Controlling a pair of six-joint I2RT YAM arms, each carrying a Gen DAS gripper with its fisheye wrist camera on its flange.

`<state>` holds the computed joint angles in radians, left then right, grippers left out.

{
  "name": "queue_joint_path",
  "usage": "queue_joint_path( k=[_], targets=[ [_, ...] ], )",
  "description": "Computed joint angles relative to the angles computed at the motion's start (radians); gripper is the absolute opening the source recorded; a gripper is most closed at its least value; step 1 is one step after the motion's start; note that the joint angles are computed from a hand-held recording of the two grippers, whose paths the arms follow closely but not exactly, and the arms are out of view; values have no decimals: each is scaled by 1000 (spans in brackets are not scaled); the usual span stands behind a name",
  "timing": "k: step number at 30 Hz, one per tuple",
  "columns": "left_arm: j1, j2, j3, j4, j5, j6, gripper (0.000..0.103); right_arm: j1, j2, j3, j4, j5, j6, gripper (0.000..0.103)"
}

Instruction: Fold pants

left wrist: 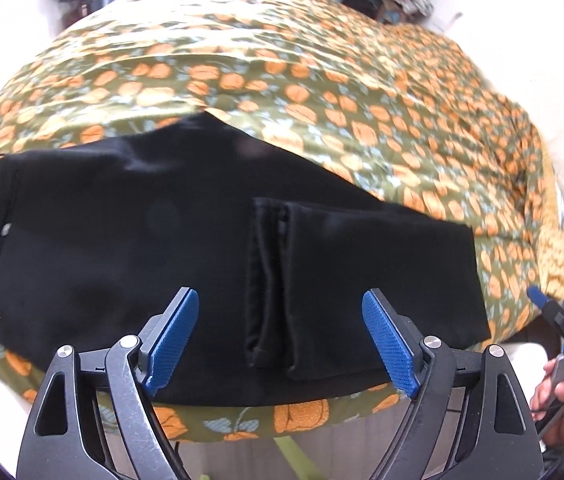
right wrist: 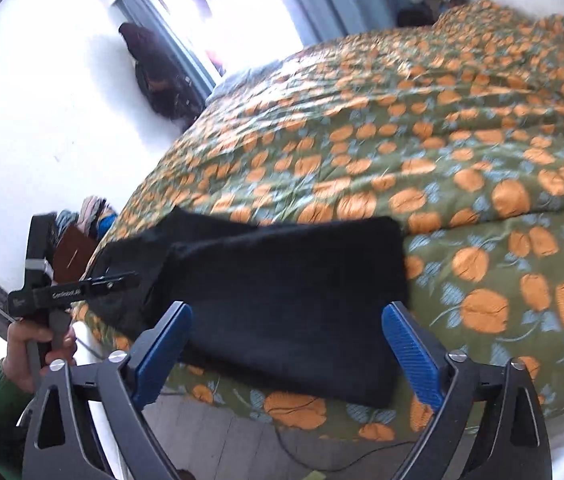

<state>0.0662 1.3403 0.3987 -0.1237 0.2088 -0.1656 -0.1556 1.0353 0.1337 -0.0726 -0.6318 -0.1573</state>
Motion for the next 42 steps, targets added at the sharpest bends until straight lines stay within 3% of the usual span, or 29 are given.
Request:
queue_joint_path(
  k=[5,7,14,24,42],
  targets=[
    [55,-32,-2,-19,-9,3,86,-68,6,-37,24,7,3,98],
    [71,-32,-1,-20,-15,5,86,-140,5,-35,-24,-22,-58,98],
    [108,-29,5,-25,-21,8,86,-205,22,-63,-16,-21,-98,99],
    [162,-37,1,-39,-28,33,88,-153,-157,-104,-43,57,-33,101],
    [288,8,5,-30,-10,66,88,-109,-130,-123,-10,74,-20,102]
  ],
)
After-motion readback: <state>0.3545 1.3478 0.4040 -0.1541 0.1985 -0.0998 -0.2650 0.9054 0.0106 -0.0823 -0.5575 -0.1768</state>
